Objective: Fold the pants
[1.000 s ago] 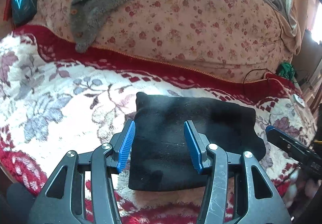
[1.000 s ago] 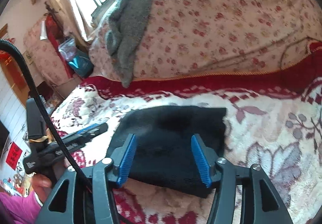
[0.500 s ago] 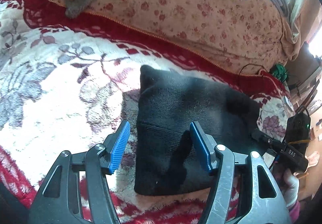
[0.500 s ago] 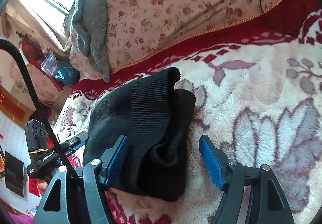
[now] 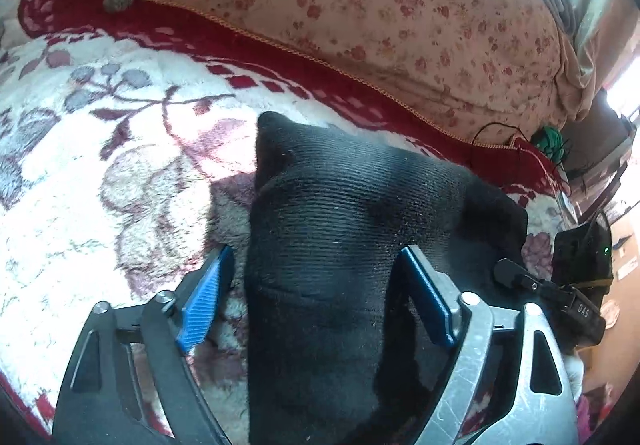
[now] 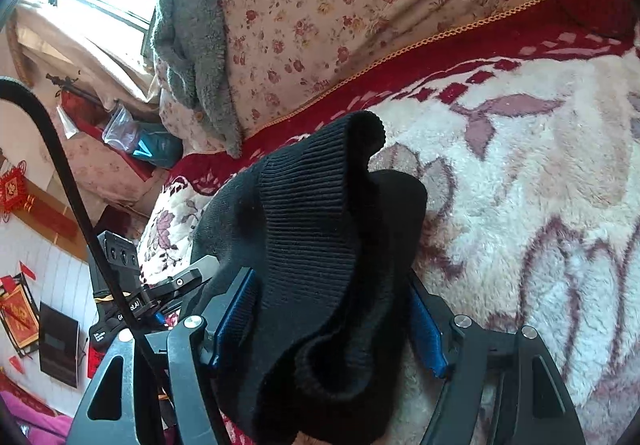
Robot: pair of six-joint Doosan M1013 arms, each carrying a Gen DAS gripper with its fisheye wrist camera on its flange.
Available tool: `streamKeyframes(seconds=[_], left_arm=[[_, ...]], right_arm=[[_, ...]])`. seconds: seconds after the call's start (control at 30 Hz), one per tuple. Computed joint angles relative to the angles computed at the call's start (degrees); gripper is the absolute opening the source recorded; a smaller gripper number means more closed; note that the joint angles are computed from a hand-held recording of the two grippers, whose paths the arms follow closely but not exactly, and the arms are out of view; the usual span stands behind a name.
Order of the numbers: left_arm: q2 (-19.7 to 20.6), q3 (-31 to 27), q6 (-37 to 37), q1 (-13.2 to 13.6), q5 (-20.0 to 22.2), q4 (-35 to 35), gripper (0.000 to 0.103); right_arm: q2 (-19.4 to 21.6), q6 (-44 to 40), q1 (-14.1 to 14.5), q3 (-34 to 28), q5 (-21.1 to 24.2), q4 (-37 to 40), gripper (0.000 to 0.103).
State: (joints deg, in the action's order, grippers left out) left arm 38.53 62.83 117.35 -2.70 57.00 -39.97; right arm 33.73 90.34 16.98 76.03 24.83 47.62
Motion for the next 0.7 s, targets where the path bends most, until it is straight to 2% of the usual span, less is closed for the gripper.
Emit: streamKeyframes(seconds=[0.1,0.13,0.2,0.27,0.37,0.53,0.7], left_arm=[[-0.61,0.83,1.55,-0.92,-1.99,2.58,0.085],[-0.70,0.94,2.93,-0.98,-1.85,1.88,0.072],[-0.97,1.18,2.84,-1.09,-2.30,2.13,0.064],[-1.70,1.77,3.64,-1.07,-3.04,2.22,0.044],[-2.52,2.14,5.00,-0.78,-3.01,1.74,0.031],[-3.63,2.51,5.08,0.69,-4.29,0.22,0.030],[-3.36,0.48,3.45,3.37,-4.20,-0.70,0.030]], right_arm=[[-0.27,-0.07,0.29,0.39,-0.84,-1.39,0.059],[-0.41,-0.54,0.40,0.73,-1.56,-0.77,0.056],[-0.68,0.46,0.67,0.90,-2.21,-2.00,0.051],[-0.98,3.10,1.04,0.49,-2.52,-5.31,0.046],[-1.39,7.21,1.67,-0.62,-2.06,-11.42,0.043],[-0.82,5.86,2.55,-3.71,-0.84,-11.97,0.041],[1.81,3.44,3.73,-9.09,1.44,-10.12,0.041]])
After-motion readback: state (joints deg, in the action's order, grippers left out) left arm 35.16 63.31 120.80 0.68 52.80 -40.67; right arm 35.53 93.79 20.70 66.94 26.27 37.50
